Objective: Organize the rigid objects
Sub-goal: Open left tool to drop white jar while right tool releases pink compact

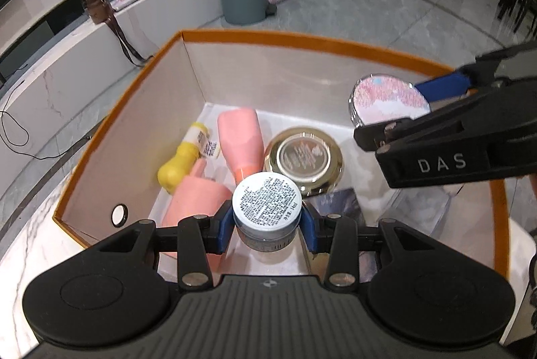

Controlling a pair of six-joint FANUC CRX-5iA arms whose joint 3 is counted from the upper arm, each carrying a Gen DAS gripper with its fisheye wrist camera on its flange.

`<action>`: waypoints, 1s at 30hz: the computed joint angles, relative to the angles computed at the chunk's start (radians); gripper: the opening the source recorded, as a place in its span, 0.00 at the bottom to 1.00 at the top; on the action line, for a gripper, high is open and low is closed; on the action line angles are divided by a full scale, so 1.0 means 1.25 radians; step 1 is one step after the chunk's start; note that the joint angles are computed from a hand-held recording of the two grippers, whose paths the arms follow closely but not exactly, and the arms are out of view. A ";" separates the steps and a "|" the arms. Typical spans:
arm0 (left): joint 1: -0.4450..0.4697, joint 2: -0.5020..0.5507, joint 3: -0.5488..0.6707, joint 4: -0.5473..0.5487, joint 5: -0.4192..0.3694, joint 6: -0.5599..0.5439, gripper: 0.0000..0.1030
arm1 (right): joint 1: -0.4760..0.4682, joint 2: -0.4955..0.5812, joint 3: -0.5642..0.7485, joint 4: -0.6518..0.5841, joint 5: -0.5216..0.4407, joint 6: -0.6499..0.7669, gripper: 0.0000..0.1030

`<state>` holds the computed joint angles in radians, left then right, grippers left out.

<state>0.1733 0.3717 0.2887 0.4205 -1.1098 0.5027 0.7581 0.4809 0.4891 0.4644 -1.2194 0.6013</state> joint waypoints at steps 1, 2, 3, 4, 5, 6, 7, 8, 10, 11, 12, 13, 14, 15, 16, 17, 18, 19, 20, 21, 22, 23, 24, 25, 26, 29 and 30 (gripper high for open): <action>-0.003 0.003 0.006 -0.011 -0.004 0.002 0.45 | -0.001 0.006 0.007 -0.003 -0.007 0.007 0.69; -0.005 0.006 0.014 -0.026 -0.009 0.006 0.45 | -0.002 0.010 0.010 -0.006 -0.012 0.013 0.69; -0.008 0.007 0.017 -0.035 -0.011 0.008 0.45 | -0.003 0.016 0.017 -0.009 -0.018 0.020 0.69; -0.010 0.009 0.022 -0.045 -0.014 0.012 0.45 | -0.003 0.022 0.023 -0.013 -0.024 0.025 0.69; -0.012 0.013 0.028 -0.054 -0.019 0.018 0.45 | -0.004 0.027 0.028 -0.015 -0.027 0.028 0.69; -0.014 0.015 0.033 -0.062 -0.023 0.023 0.45 | -0.005 0.032 0.034 -0.017 -0.031 0.030 0.69; -0.017 0.018 0.037 -0.069 -0.027 0.028 0.45 | -0.006 0.038 0.040 -0.021 -0.035 0.034 0.69; -0.018 0.020 0.041 -0.074 -0.030 0.030 0.45 | -0.007 0.041 0.044 -0.025 -0.038 0.037 0.69; -0.022 0.024 0.046 -0.081 -0.034 0.034 0.45 | -0.010 0.050 0.055 -0.032 -0.044 0.040 0.69; -0.023 0.026 0.049 -0.084 -0.036 0.036 0.45 | -0.011 0.054 0.059 -0.034 -0.046 0.042 0.69; -0.024 0.026 0.050 -0.086 -0.038 0.038 0.45 | -0.012 0.055 0.061 -0.034 -0.048 0.042 0.69; -0.025 0.027 0.051 -0.088 -0.038 0.040 0.45 | -0.013 0.058 0.064 -0.035 -0.049 0.043 0.69; -0.025 0.027 0.051 -0.089 -0.039 0.041 0.45 | -0.013 0.060 0.066 -0.035 -0.050 0.043 0.69; -0.026 0.027 0.051 -0.090 -0.039 0.042 0.45 | -0.013 0.064 0.070 -0.036 -0.052 0.044 0.69; -0.027 0.028 0.052 -0.092 -0.041 0.043 0.45 | -0.014 0.066 0.073 -0.036 -0.054 0.045 0.69; -0.028 0.029 0.054 -0.093 -0.042 0.045 0.45 | -0.014 0.068 0.075 -0.037 -0.056 0.047 0.69; -0.028 0.029 0.054 -0.094 -0.043 0.045 0.45 | -0.015 0.069 0.076 -0.038 -0.058 0.047 0.69; -0.028 0.030 0.056 -0.095 -0.045 0.046 0.45 | -0.015 0.071 0.078 -0.039 -0.060 0.049 0.69; -0.030 0.034 0.061 -0.097 -0.046 0.050 0.45 | -0.015 0.071 0.079 -0.038 -0.061 0.049 0.69; -0.030 0.035 0.062 -0.100 -0.047 0.051 0.45 | -0.015 0.071 0.079 -0.039 -0.060 0.048 0.69; -0.032 0.037 0.066 -0.103 -0.049 0.055 0.45 | -0.015 0.071 0.079 -0.040 -0.061 0.050 0.69; -0.032 0.039 0.069 -0.106 -0.052 0.057 0.47 | -0.014 0.072 0.081 -0.040 -0.064 0.052 0.70; -0.033 0.041 0.072 -0.109 -0.053 0.060 0.48 | -0.014 0.075 0.085 -0.040 -0.068 0.054 0.70; -0.032 0.041 0.071 -0.106 -0.054 0.057 0.49 | -0.014 0.079 0.091 -0.039 -0.072 0.055 0.70; -0.032 0.042 0.071 -0.103 -0.054 0.056 0.50 | -0.013 0.082 0.095 -0.039 -0.076 0.056 0.70; -0.029 0.038 0.064 -0.090 -0.044 0.054 0.54 | -0.013 0.088 0.103 -0.039 -0.082 0.055 0.70; -0.027 0.038 0.063 -0.087 -0.042 0.054 0.54 | -0.014 0.088 0.104 -0.042 -0.082 0.054 0.70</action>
